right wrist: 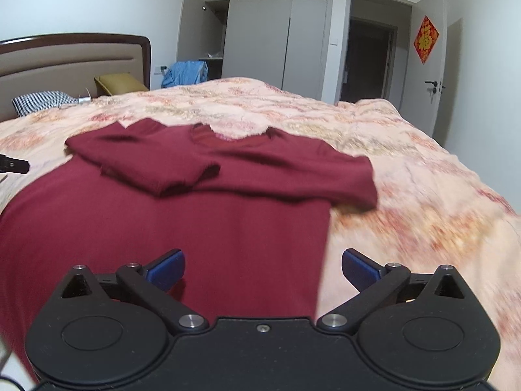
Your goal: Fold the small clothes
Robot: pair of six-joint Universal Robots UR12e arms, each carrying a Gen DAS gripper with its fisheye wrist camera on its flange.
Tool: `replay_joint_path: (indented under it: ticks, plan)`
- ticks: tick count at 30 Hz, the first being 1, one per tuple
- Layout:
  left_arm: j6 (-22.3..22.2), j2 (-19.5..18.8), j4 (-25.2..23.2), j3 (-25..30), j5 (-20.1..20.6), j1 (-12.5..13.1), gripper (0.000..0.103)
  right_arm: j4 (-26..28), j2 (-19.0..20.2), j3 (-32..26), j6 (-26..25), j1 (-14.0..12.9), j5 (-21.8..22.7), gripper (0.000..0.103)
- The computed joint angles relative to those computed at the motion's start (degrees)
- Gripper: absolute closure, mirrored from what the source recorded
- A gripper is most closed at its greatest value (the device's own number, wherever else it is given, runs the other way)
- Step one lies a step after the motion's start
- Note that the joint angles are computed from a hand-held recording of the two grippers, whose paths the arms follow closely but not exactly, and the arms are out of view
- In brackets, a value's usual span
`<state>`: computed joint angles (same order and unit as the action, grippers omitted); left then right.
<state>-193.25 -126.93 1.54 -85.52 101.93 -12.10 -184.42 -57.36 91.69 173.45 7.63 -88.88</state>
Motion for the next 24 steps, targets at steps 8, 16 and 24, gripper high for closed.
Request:
replay_joint_path:
  ticks: [8,16,24]
  plan:
    - [-0.16,4.35,-0.61,-5.80,-1.68,-2.61,0.000,-5.05,-5.29,9.12,-6.29,-0.03,1.39,0.001]
    - [0.82,6.72,-1.67,-8.54,-1.62,-5.43,0.000,-7.32,-8.36,14.94,-16.23,0.85,2.19,0.001]
    - [0.86,8.06,-2.85,-10.49,-2.68,-6.62,0.000,-9.63,-7.79,17.31,-31.65,2.49,1.82,0.001]
